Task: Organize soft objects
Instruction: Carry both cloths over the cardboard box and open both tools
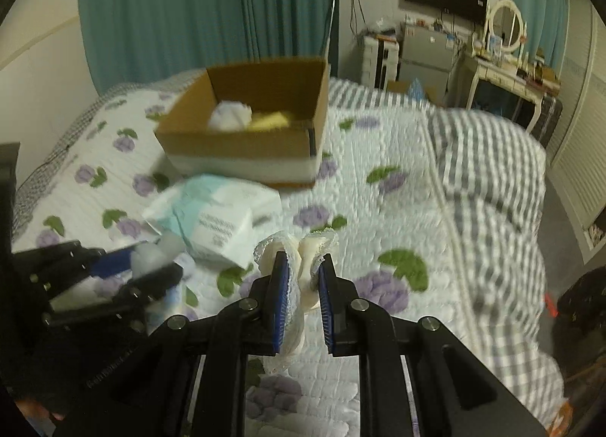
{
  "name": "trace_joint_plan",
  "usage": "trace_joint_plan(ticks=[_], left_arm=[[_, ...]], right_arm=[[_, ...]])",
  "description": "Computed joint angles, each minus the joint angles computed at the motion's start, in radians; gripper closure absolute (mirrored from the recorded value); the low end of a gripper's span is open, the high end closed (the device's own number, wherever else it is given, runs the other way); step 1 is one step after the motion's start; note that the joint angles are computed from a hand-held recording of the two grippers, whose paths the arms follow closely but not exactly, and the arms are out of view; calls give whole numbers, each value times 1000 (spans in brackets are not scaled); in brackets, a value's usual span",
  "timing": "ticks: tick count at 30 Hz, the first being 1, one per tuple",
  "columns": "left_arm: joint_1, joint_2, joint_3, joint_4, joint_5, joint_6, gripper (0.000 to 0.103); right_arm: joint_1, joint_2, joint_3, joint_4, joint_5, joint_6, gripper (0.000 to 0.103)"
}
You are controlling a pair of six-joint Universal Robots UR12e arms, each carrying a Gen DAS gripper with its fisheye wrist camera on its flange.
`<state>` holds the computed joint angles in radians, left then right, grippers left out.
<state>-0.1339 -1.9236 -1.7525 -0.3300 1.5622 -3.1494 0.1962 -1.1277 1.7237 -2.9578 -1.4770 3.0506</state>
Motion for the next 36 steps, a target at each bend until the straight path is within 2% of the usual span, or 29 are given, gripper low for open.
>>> trace_joint_plan(ticks=[8, 15, 19, 23, 27, 36], left_arm=[[23, 16, 59, 51, 10, 24, 73], [41, -25, 154, 98, 40, 43, 73], [48, -66, 212, 131, 52, 76, 73], [58, -124, 290, 134, 57, 75, 73], [72, -189, 377, 88, 35, 57, 73], [69, -345, 554, -11, 71, 50, 72]], right_arm=[[13, -11, -69, -51, -8, -41, 88], [26, 39, -206, -52, 9, -68, 88], [31, 93, -309, -29, 22, -80, 88], [36, 164, -426, -3, 17, -88, 88], [38, 246, -551, 56, 19, -79, 88], [33, 420, -789, 229, 2, -20, 88]])
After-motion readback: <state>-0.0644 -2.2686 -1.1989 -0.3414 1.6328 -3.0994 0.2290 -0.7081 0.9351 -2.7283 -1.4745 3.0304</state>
